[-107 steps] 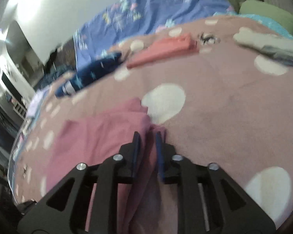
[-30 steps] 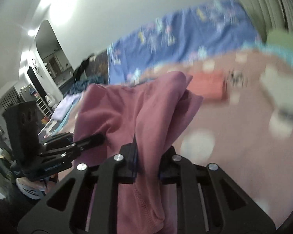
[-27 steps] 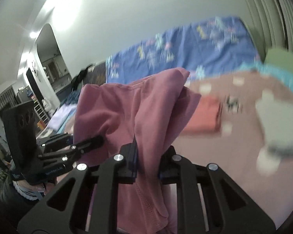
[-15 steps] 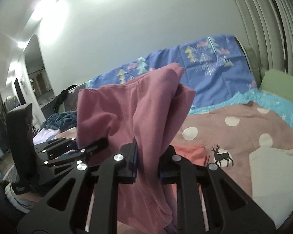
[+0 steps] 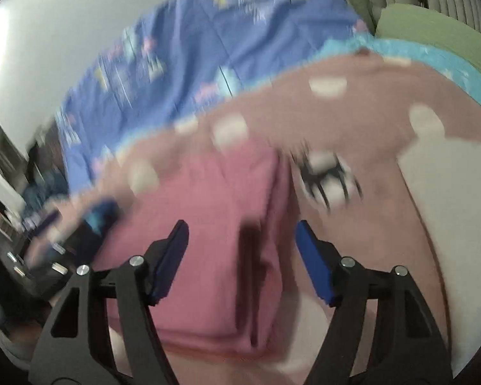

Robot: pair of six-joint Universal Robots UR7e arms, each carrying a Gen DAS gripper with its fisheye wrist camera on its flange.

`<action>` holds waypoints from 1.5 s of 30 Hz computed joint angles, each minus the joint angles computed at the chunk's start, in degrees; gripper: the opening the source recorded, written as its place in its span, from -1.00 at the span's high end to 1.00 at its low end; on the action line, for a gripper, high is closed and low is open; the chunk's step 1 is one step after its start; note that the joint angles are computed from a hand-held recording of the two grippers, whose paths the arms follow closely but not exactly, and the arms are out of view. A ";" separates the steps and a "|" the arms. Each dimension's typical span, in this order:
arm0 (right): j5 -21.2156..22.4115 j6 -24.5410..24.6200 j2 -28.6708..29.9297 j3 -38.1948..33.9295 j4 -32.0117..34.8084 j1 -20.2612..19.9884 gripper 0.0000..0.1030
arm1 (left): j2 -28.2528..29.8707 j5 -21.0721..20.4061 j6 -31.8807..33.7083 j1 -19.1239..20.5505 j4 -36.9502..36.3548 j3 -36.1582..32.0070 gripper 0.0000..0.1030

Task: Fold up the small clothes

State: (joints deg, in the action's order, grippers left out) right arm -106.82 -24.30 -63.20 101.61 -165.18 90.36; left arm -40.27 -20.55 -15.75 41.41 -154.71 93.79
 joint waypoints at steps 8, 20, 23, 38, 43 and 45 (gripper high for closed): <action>-2.64 -2.18 -11.51 15.31 -5.52 0.42 -0.55 | -4.29 -4.97 -13.45 -4.70 10.88 11.67 -0.57; -3.08 -8.84 -41.89 40.36 -16.00 8.40 -0.96 | -15.88 -2.72 -42.37 -27.82 21.46 26.28 -0.97; -3.84 -7.67 -48.45 42.68 -13.67 11.34 -0.96 | -18.90 -1.57 -54.86 -32.79 34.21 26.44 -0.97; -13.50 -3.11 -64.17 47.60 -2.54 27.09 -0.96 | -22.26 -11.05 -90.00 -49.13 73.57 21.52 -0.97; -16.28 -2.09 -65.49 48.06 -1.21 28.88 -0.96 | -22.13 -12.79 -91.52 -51.41 73.33 21.74 -0.97; -16.85 -1.91 -65.73 48.17 -1.05 29.30 -0.96 | -22.00 -13.37 -92.21 -51.89 73.38 21.67 -0.97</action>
